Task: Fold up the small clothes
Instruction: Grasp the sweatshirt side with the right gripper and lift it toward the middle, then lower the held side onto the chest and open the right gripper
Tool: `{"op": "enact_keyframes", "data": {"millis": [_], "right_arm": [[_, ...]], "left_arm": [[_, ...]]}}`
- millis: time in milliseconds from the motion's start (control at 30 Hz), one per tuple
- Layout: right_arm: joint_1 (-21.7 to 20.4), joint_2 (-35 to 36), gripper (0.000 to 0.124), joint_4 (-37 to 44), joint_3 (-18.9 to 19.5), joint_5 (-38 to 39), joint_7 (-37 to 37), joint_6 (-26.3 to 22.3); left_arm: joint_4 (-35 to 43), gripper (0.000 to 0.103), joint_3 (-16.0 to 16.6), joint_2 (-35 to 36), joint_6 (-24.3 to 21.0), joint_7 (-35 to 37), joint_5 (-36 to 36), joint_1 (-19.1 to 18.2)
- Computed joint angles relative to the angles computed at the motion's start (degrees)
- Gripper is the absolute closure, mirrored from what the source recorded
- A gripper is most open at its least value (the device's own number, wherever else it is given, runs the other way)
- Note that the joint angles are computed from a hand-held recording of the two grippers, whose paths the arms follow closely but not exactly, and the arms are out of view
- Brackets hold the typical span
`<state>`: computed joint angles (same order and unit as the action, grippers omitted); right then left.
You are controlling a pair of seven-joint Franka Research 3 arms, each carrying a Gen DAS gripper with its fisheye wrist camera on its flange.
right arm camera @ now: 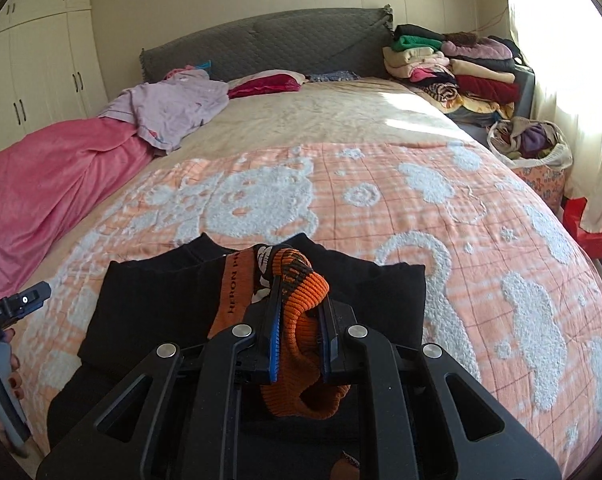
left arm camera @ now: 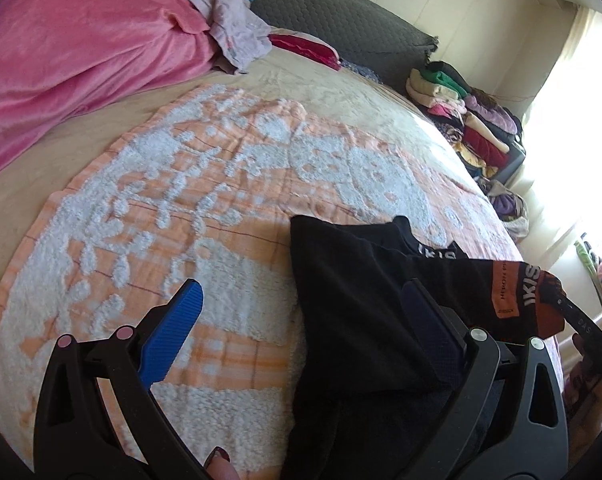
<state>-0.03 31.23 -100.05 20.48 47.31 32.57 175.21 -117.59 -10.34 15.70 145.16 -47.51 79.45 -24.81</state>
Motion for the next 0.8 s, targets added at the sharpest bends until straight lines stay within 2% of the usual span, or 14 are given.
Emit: {"op": "enact_keyframes", "data": {"millis": [233,467,567,633,800], "right_arm": [[2.25,0.79,0.11,0.25,-3.5,-2.97,4.54,-0.59],[2.14,1.49,0.11,0.39,-4.07,-5.72,7.39,-0.54],[2.78,1.79,0.11,0.5,-5.08,-7.26,9.36,-0.48],[2.95,2.01,0.109,0.56,-5.49,-8.27,10.56,-0.69],[5.33,2.56,0.099,0.32,-8.92,-11.62,15.8,1.03]], "left_arm": [[7.07,0.01,0.55,5.61,-0.13,9.76,-3.04,-1.67],[13.95,0.01,2.11,10.55,-1.04,19.76,-6.55,-4.46],[16.74,0.02,2.83,12.75,-0.61,24.4,-8.67,-5.28],[18.43,0.031,3.18,14.25,0.04,27.41,-10.63,-5.57],[20.91,0.033,4.56,16.62,1.41,31.99,-14.59,-6.67]]}}
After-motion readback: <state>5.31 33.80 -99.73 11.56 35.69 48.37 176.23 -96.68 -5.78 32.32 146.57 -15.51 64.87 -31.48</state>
